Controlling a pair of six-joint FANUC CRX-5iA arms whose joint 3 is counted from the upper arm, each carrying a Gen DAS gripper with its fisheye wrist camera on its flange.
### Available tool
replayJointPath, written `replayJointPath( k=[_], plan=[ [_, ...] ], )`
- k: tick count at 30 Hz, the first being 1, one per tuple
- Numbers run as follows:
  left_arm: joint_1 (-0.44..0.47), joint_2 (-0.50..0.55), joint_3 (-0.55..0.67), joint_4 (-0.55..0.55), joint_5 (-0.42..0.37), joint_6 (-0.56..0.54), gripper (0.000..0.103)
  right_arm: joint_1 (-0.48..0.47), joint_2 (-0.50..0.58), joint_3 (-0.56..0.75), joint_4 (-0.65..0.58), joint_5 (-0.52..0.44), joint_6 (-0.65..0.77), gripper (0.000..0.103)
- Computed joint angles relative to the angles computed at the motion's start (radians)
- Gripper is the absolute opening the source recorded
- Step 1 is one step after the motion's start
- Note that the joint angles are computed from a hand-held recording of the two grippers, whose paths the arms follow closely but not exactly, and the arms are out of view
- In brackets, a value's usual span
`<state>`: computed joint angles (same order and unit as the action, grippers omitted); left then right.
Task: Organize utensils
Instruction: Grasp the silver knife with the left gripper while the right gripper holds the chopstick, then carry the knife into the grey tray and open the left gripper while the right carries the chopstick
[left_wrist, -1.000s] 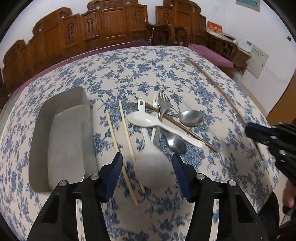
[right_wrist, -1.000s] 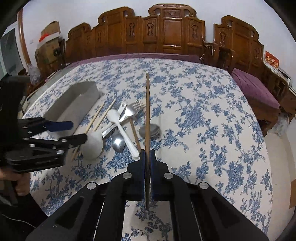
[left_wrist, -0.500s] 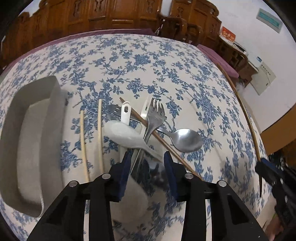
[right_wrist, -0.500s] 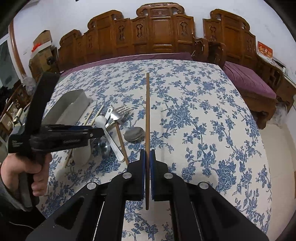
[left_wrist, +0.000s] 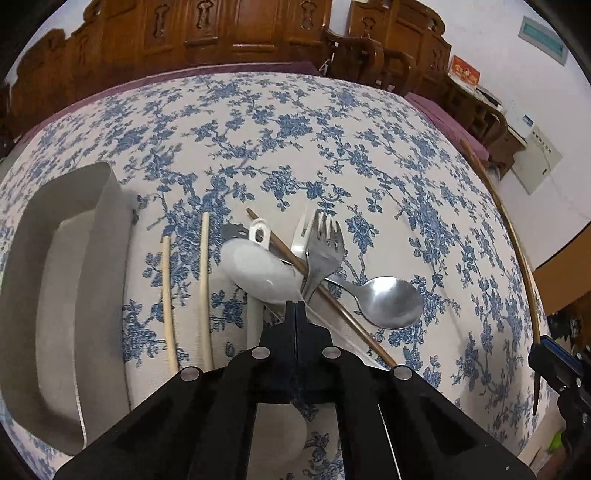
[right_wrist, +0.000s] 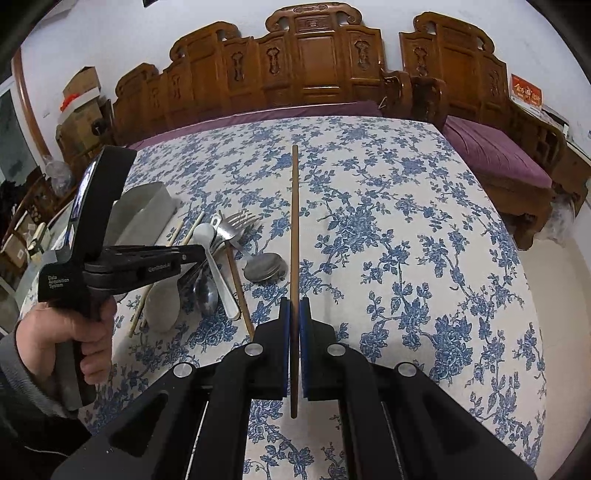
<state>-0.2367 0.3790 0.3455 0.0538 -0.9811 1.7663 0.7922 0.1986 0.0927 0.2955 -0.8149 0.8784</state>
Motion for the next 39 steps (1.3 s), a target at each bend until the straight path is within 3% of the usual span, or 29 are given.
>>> replayJointPath(
  k=[3,7,8,10,12,17,21,23,25,31,39],
  plan=[
    [0.007,-0.015,-0.022,0.02,0.024,-0.01,0.0,0.003,0.003,0.003,0.0,-0.001,0.004,0.006],
    [0.012,-0.008,-0.009,0.048,-0.007,-0.018,0.001,0.007,0.002,0.001,0.003,-0.001,0.004,0.006],
    [0.01,-0.007,-0.007,0.046,-0.012,-0.009,0.003,0.007,0.003,0.001,0.003,-0.001,0.005,0.006],
    [0.005,-0.003,-0.003,0.041,-0.017,0.004,0.025,0.007,0.004,0.003,0.002,-0.002,0.008,0.006],
    [-0.005,0.005,0.009,0.019,-0.023,0.016,0.037,0.007,0.005,0.004,0.001,-0.004,0.01,0.006],
    [-0.027,0.056,0.081,-0.048,-0.073,0.027,0.037,0.006,0.004,0.003,0.001,-0.003,0.007,0.006],
    [-0.019,0.072,0.103,-0.052,-0.078,0.045,0.033,0.002,0.002,0.001,-0.002,-0.001,0.007,0.006],
    [-0.012,0.064,0.092,-0.045,-0.06,0.043,0.026,0.001,0.003,0.002,-0.004,-0.001,0.008,0.006],
    [-0.001,0.051,0.063,-0.005,-0.027,0.019,0.013,0.0,0.003,0.002,-0.005,-0.001,0.01,0.006],
    [0.011,0.001,0.001,0.024,0.052,0.006,0.006,0.006,0.004,0.001,-0.001,-0.004,0.01,0.006],
    [0.018,-0.059,-0.043,0.055,0.086,-0.059,0.003,0.02,0.008,0.002,0.011,-0.004,0.01,0.006]
  ],
)
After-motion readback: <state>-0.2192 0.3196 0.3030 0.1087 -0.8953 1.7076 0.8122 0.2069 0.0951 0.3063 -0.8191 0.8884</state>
